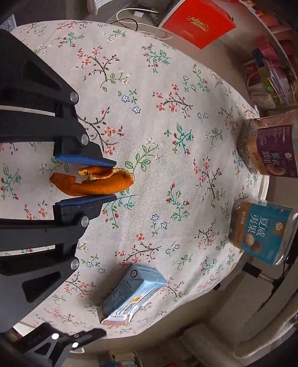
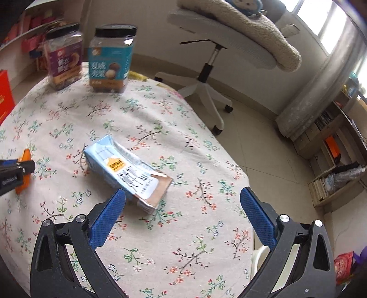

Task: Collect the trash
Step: 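Grasp the orange peel with the left gripper while the right grasps the blue milk carton, then lift the orange peel with the left gripper while the right carries the milk carton toward the bin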

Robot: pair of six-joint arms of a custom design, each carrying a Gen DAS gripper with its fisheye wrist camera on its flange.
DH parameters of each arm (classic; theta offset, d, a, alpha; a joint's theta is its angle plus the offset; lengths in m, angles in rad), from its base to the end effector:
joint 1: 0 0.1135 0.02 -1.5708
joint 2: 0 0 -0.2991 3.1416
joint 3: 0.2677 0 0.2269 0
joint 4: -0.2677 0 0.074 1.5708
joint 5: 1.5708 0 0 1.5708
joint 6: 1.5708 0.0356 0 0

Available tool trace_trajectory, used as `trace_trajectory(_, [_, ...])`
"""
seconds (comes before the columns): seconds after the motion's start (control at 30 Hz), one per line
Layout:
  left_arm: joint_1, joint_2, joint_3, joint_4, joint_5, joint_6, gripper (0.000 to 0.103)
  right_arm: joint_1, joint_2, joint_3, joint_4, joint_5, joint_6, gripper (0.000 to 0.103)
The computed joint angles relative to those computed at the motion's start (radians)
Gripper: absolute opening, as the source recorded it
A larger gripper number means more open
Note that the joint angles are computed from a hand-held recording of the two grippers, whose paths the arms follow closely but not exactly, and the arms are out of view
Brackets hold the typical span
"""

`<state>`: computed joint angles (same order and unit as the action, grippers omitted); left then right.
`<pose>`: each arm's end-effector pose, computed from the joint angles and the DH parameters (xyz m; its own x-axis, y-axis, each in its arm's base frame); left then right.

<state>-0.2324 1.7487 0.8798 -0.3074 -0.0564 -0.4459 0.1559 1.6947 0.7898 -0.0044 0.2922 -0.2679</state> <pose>0.2945 -0.0676 0.1784 -0.9006 -0.2293 -0.3692 -0.1990 0.9728 -0.1188 0.3036 0.0373 0.1900 -0.7586 -0.3758 -0.5322 -0.1811 0.9063 -0.3818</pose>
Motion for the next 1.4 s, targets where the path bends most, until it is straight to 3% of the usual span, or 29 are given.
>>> trace_trajectory(0.17, [0.040,-0.195,-0.043,-0.075,-0.005,0.138,0.024,0.065,0.177,0.121,-0.012,0.008,-0.142,0.096])
trace_trajectory(0.3, [0.099,-0.255,-0.011,-0.125,0.069,0.171,0.024,0.115,0.284,0.228,-0.078,0.051,-0.198,0.095])
trace_trajectory(0.37, [0.115,-0.269,-0.002,-0.142,0.091,0.179,0.024,0.108,0.304,0.266,-0.116,0.019,-0.177,0.089])
trace_trajectory(0.4, [0.121,-0.274,0.003,-0.149,0.101,0.183,0.024,0.091,0.310,0.304,-0.174,-0.041,-0.144,0.080])
trace_trajectory(0.43, [0.131,-0.280,0.006,-0.153,0.111,0.191,0.024,0.078,0.321,0.346,-0.235,-0.074,-0.100,0.063])
trace_trajectory(0.57, [0.178,-0.301,0.010,-0.167,0.137,0.208,0.024,0.061,0.281,0.344,-0.279,-0.140,0.017,0.056])
trace_trajectory(0.6, [0.193,-0.304,0.009,-0.168,0.149,0.211,0.024,0.059,0.257,0.331,-0.273,-0.166,0.045,0.038])
trace_trajectory(0.67, [0.223,-0.315,0.009,-0.174,0.170,0.220,0.024,0.049,0.202,0.329,-0.318,-0.253,0.134,0.032])
trace_trajectory(0.83, [0.258,-0.357,0.007,-0.186,0.185,0.234,0.024,0.090,0.036,0.256,-0.358,-0.323,0.250,0.031])
trace_trajectory(1.17, [0.232,-0.494,-0.023,-0.192,0.150,0.261,0.024,0.196,-0.328,0.091,-0.370,-0.305,0.358,0.031])
trace_trajectory(1.4, [0.191,-0.546,-0.054,-0.182,0.128,0.261,0.024,0.125,-0.486,-0.026,-0.301,-0.340,0.401,0.031])
